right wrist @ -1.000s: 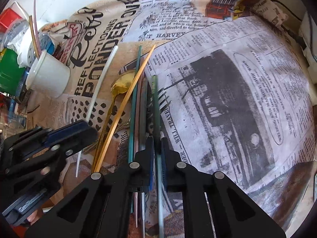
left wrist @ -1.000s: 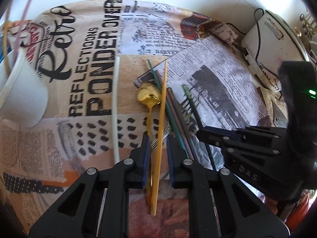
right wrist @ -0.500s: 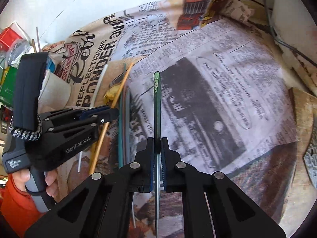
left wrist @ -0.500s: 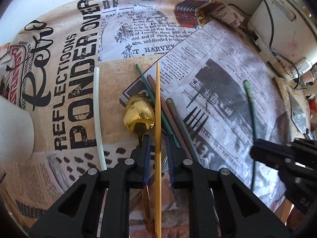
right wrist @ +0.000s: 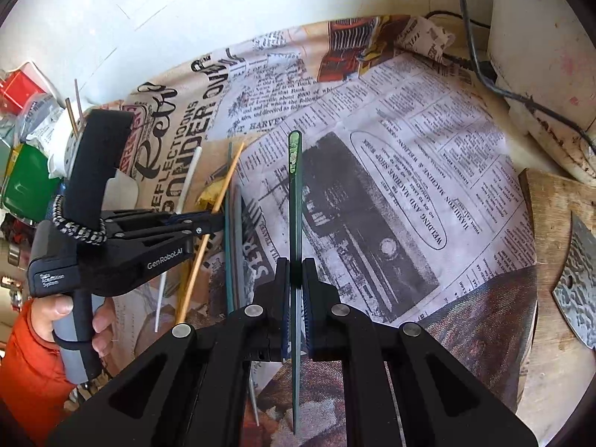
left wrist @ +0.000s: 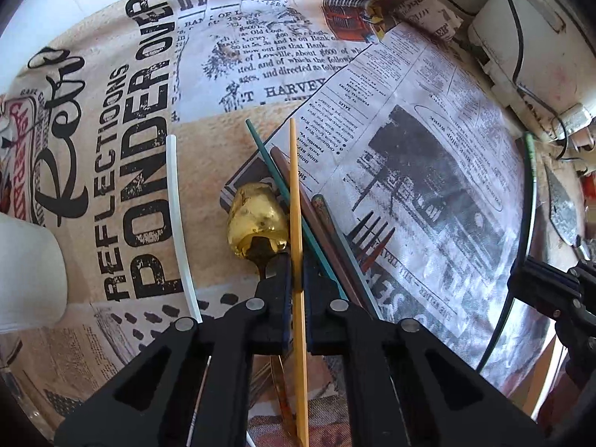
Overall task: Organize utensils
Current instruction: 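Lift both held chopsticks and carry them over the white cup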
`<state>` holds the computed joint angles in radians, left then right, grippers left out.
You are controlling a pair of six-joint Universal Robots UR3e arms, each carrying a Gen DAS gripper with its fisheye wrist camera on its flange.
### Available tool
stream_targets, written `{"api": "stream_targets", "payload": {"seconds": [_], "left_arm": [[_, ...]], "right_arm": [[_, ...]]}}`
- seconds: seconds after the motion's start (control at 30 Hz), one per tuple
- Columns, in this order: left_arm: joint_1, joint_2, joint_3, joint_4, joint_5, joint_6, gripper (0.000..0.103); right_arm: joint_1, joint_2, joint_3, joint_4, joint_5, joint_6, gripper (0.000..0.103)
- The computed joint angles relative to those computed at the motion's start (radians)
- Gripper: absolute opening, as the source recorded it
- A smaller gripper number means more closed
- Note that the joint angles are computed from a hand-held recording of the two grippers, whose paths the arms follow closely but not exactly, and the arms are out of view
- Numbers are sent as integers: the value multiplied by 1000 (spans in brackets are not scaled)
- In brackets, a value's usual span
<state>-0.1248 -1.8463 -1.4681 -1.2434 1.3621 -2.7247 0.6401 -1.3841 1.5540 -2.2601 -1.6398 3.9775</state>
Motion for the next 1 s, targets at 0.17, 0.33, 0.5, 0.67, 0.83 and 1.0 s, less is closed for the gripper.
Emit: {"api": "stream_targets", "payload": {"seconds": [0.17, 0.33, 0.5, 0.67, 0.83, 1.0], "left_arm": [[51, 106, -57, -10, -55, 43, 4], [120, 232, -96, -62, -137, 94, 4], [193, 368, -128, -137, -204, 146, 4], [288, 485, -140, -200, -272, 211, 4], [397, 551, -100, -295, -354, 290, 4], [522, 563, 9, -433, -439, 386, 3]], "right_arm": [[21, -1, -37, 21, -36, 16, 6], [48, 3, -85, 50, -80, 49, 6], [84, 23, -163, 96, -127, 79, 6], [126, 62, -274, 148, -177, 97, 6], [172, 136, -432, 221, -241, 109, 6], [211, 245, -653, 303, -299, 118, 6]]}}
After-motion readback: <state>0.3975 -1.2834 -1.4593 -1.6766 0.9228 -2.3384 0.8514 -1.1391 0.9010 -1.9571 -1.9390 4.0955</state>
